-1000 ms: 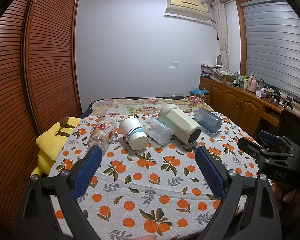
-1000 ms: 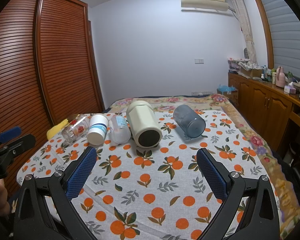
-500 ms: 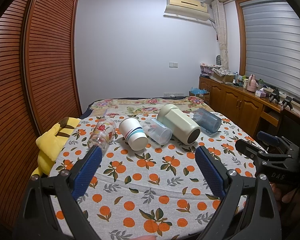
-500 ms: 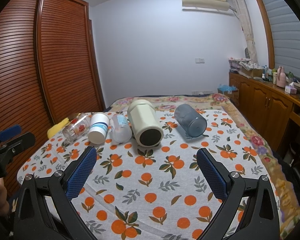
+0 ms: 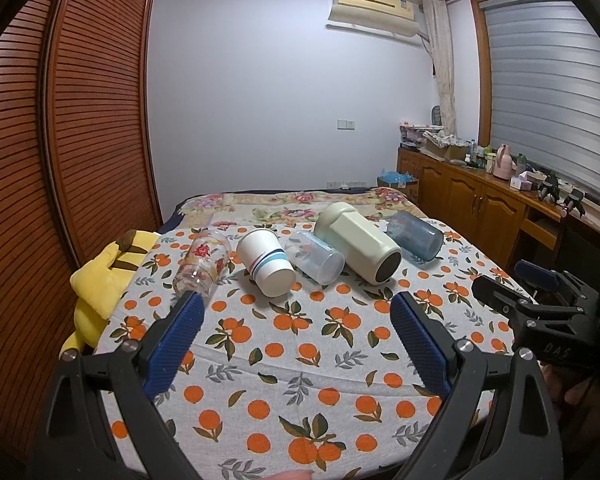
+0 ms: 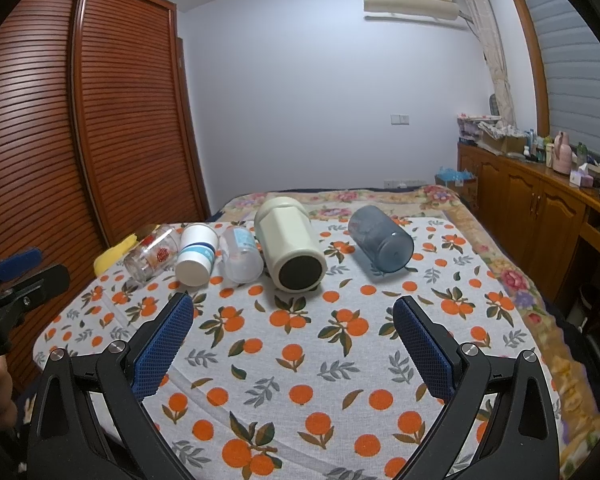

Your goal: Flip cup upright

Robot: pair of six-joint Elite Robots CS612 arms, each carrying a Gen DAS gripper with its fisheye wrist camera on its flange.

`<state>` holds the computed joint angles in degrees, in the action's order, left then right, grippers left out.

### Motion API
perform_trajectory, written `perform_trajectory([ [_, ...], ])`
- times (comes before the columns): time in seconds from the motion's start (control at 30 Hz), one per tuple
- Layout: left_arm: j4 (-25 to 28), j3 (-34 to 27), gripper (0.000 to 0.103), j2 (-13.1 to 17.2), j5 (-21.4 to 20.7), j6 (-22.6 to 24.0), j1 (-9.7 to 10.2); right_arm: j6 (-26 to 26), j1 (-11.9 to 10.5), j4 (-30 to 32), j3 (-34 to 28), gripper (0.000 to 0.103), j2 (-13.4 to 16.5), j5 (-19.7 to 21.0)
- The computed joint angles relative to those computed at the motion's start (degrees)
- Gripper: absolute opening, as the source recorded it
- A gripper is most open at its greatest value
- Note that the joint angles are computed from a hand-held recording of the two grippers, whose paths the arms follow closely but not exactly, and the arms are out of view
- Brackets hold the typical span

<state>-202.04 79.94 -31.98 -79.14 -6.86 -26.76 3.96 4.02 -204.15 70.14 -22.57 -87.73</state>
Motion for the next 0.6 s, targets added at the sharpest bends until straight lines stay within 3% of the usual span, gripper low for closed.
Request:
perform_trajectory([
  [0.43,5.0,-5.1,0.095,2.7,-3.9,1.3,1.28,-0.8,-0.3,4.2,-2.5,0.101,0.8,0.9],
  [0.6,11.3,-8.7,0.095,4.0,-4.0,1.5,1.76,-2.3,-0.4,7.1,-5.3,0.101,1.5,1.6],
])
